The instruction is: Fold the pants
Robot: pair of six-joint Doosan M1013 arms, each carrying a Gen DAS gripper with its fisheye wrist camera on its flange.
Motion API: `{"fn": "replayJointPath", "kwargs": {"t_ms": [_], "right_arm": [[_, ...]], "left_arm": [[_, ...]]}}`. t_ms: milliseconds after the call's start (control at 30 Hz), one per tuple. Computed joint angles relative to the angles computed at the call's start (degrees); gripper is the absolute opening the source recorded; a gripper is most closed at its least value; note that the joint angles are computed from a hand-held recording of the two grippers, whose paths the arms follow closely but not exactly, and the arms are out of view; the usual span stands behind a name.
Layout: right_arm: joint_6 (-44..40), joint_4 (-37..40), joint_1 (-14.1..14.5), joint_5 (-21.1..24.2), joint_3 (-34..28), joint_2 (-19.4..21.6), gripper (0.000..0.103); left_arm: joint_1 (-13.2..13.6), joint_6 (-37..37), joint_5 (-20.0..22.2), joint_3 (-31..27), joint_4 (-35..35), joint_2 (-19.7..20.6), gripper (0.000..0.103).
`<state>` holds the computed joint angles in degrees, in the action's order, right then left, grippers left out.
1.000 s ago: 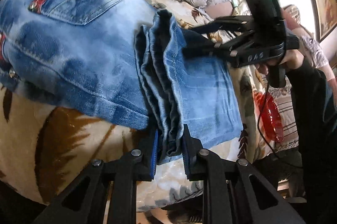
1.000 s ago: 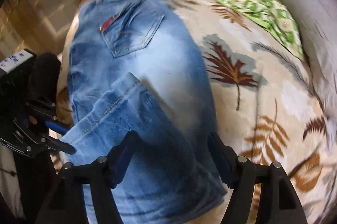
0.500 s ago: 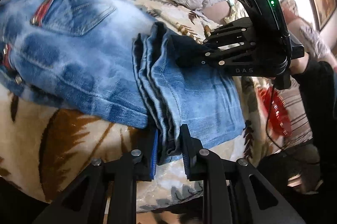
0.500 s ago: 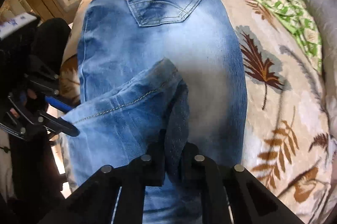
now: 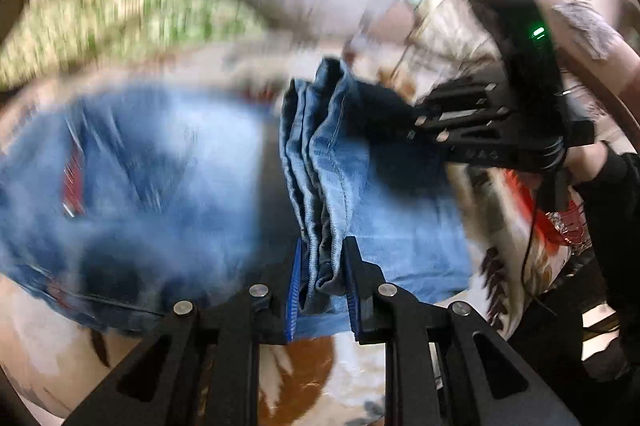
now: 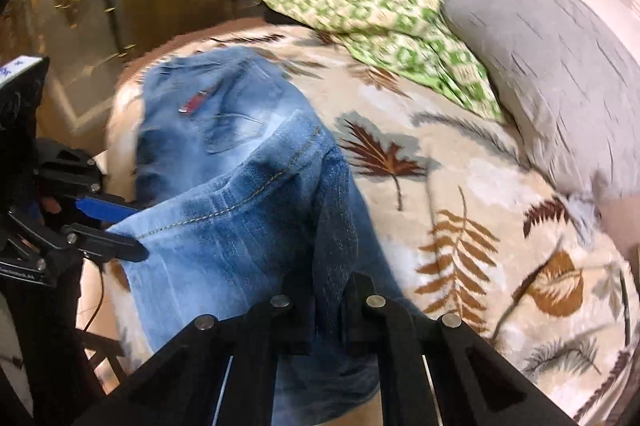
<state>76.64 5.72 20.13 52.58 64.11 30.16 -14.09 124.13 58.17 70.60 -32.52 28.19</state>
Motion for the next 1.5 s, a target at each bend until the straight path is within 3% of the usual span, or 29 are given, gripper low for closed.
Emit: {"fn": "replayJointPath", "kwargs": {"t_ms": [33, 67, 133, 167, 200, 267, 300, 333, 467, 600, 700, 833, 900, 1000, 1067, 1233, 1300, 1500], "right_arm": [[0.59, -0.45, 0.08, 1.8, -1.54, 1.31, 0.008], [1.91, -0.6, 0.13, 6.47, -4.72, 3.88, 0.009], [3.83, -2.82, 0.46, 10.55, -7.38, 6.25, 0.017], [4.86, -4.22, 0.66, 10.01, -7.62, 6.61, 0.032], [7.13, -6.38, 0.79, 9.4, -7.79, 6.62, 0.056], [11.77, -10.85, 0.82, 9.73, -8.31, 6.6, 0.084], [12.58, -10.22, 0.32, 8.72, -7.67, 5.88, 0.084], [13.82, -10.16, -0.08, 6.99, -6.48, 4.83, 0.084], [20.99, -11.87, -0.89, -0.12, -0.31, -0.58, 0.084], [24.73, -13.57, -0.91, -4.49, 3.73, -4.27, 0.084], [26.05, -14.36, -0.61, -5.92, 4.34, -5.46, 0.084], [25.09, -14.56, 0.38, -3.62, 2.2, -4.77, 0.087], [24.09, -17.1, 1.43, -3.22, 1.49, -3.81, 0.087], [28.4, -30.09, 4.53, 0.61, -1.58, -0.39, 0.086], [28.9, -34.81, 5.78, 2.72, -3.83, 2.05, 0.086], [23.13, -32.2, 6.45, 12.85, -11.78, 9.48, 0.086], [23.42, -34.27, 6.91, 12.43, -11.27, 9.68, 0.086], [20.82, -29.2, 5.86, 11.55, -10.78, 6.23, 0.086]], "left_arm": [[0.18, -2.08, 2.76, -1.54, 0.92, 1.51, 0.021], [0.2, -4.01, 5.1, -2.8, 2.67, 2.98, 0.021], [0.8, -3.41, 5.07, -2.9, 0.35, 3.54, 0.023], [0.94, -4.25, 5.91, -3.42, 0.11, 3.78, 0.023], [0.94, -4.27, 5.99, -3.46, 0.14, 3.67, 0.025], [0.7, -2.47, 4.03, -2.45, 0.95, 2.68, 0.052], [0.71, -1.61, 2.87, -1.67, 0.94, 2.0, 0.089], [0.84, -1.0, 1.88, -0.97, 0.53, 1.38, 0.103], [2.68, 0.24, -0.26, 0.68, -4.14, -0.69, 0.103], [5.69, -0.64, -1.49, 2.47, -12.7, -1.84, 0.103], [6.78, -2.61, -4.55, 3.91, -14.81, -2.86, 0.103], [9.12, -3.49, -8.26, 7.96, -21.67, -4.82, 0.103], [9.84, -4.75, -7.87, 8.76, -22.83, -5.0, 0.103], [9.91, -5.01, -8.41, 9.73, -22.18, -5.53, 0.103], [9.88, -4.35, -9.11, 10.4, -22.41, -5.99, 0.103], [10.52, -3.14, -10.08, 11.4, -23.16, -6.64, 0.103], [10.79, -3.12, -10.12, 11.4, -22.75, -6.49, 0.103], [11.7, -7.57, -11.91, 10.7, -21.26, -5.09, 0.103]]}}
